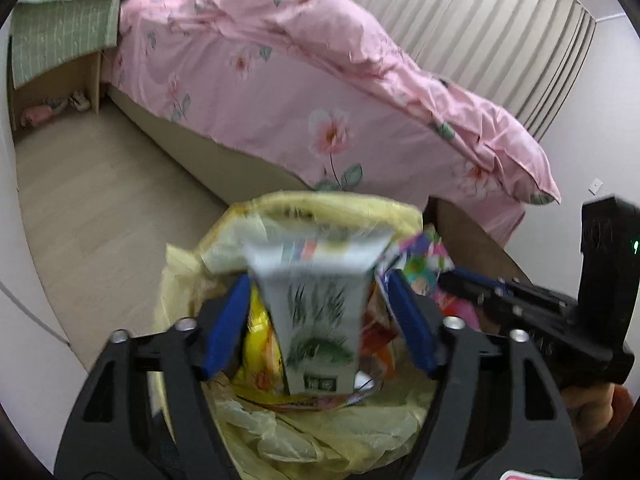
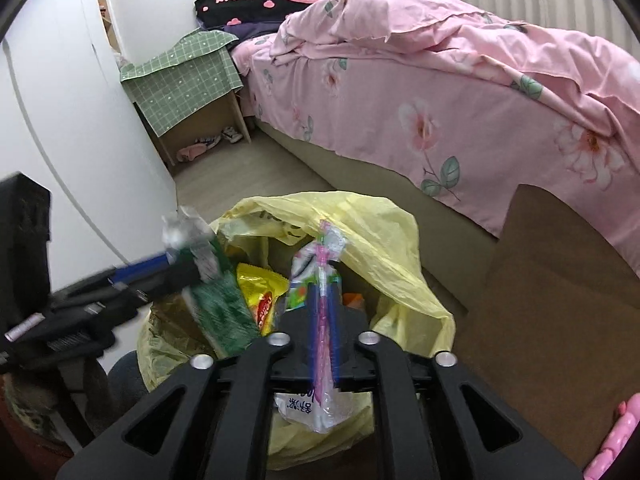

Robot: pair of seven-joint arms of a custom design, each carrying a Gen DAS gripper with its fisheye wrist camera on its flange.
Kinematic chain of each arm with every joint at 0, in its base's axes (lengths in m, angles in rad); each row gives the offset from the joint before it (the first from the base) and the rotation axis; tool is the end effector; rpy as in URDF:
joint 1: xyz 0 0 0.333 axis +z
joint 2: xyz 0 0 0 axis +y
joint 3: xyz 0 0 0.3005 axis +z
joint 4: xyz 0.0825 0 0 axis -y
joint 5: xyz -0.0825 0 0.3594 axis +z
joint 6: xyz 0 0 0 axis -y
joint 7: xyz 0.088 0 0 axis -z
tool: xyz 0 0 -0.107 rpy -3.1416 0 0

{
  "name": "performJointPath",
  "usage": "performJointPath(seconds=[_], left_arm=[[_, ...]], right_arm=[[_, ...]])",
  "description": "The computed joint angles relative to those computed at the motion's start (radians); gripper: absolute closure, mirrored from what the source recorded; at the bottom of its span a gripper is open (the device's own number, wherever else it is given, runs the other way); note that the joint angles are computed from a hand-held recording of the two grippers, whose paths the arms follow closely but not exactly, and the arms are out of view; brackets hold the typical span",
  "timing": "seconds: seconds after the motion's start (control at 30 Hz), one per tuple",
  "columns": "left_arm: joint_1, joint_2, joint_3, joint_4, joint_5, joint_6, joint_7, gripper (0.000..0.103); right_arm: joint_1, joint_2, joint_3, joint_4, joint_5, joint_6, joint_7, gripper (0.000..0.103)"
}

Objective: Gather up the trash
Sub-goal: 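Carry the carton and wrapper over the yellow bag and open both tools, then move both tools back to the remaining items on the table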

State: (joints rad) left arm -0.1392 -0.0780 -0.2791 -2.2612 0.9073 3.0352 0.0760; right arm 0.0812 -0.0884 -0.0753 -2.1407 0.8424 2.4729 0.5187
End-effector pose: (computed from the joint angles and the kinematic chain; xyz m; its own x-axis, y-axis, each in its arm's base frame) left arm 0.4520 -0.2693 0.4689 0.0307 -0.9282 0.3708 -0.6641 -0.2962 -0.6865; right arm 0.5360 0.0003 0.4836 0.5211 -0.8341 -0.1809 -0.6909 -0.2877 -0.6633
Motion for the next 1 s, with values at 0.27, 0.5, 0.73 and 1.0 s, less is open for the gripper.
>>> performJointPath(seconds=[0.27,0.5,0.73,1.0], left_arm=[[0.014,-0.069,-0.032,-0.003,0.009,-0.033,-0.029,0.030],[-0.010,-0.079,-0.096,0.017,-0.045,-0.003,0.071,0.029],[-0.125,0.010,-0.110,0.102,-0.128,-0.007,0.209,0.029],[-0.288,0.117,-0.097,0.191,-0.441,-0.007,0.628,0.029]], right_arm=[[-0.018,-0.144,-0.049,-0.110,-0.001,0.032,-0.018,0.059],[-0.069,-0.345,-0.135,-0.275,-0.089,0.064,0.001,0.059],[-0.163,-0.532,-0.251,-0.420,-0.221,0.120,0.034,0.059],[-0.267,-0.604,-0.408,-0.469,-0.297,0.028,0.025,0.046]])
